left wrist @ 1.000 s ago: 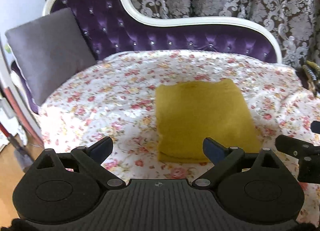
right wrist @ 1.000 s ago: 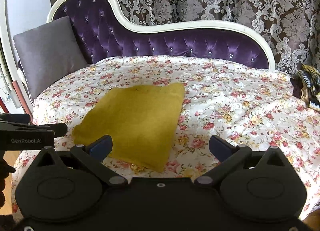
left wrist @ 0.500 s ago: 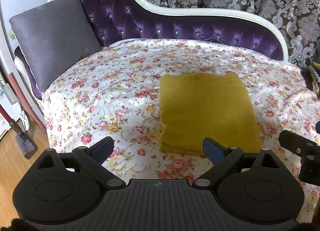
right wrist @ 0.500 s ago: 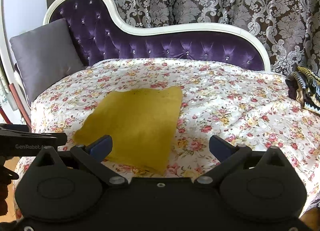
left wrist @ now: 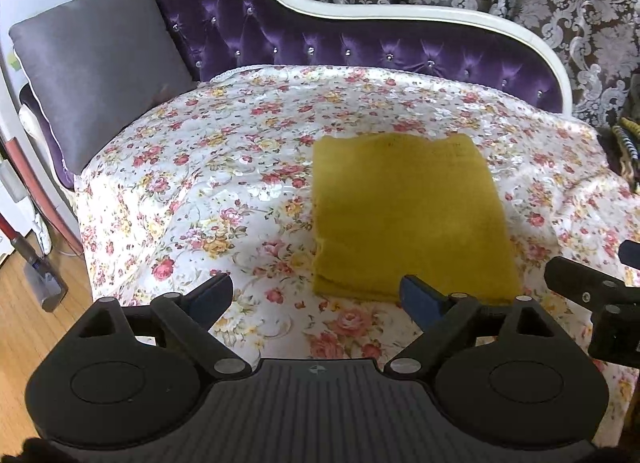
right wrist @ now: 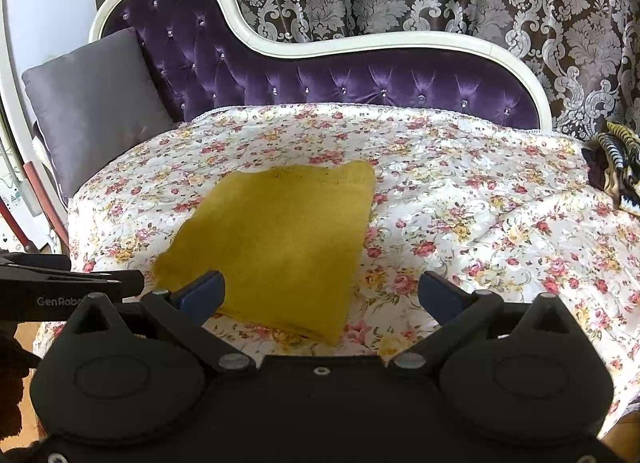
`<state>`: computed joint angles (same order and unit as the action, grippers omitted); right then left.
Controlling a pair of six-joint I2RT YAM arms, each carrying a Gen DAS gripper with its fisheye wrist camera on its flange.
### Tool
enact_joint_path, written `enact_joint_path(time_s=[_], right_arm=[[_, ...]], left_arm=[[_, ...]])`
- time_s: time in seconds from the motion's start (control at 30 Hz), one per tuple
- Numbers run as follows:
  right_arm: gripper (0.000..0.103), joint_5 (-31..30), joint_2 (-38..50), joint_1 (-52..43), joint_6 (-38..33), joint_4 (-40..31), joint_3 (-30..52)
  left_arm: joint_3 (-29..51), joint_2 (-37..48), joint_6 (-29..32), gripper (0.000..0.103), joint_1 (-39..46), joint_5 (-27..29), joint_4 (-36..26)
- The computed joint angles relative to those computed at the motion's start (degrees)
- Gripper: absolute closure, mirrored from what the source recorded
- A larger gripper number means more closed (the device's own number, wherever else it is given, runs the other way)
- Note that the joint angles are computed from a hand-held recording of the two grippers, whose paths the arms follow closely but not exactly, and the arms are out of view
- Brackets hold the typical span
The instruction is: Fold small clothes
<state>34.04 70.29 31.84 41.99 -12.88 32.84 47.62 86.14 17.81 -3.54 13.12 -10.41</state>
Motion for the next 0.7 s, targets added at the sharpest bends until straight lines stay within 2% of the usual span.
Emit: enact_joint_path(time_s=[0.7], right_arm=[[0.001,-2.33,0.78,-2.68,-1.81,-0.32,0.95]], left_arm=[[-0.15,-1.26,0.98,0.013,1.15,-1.97,-0.12]])
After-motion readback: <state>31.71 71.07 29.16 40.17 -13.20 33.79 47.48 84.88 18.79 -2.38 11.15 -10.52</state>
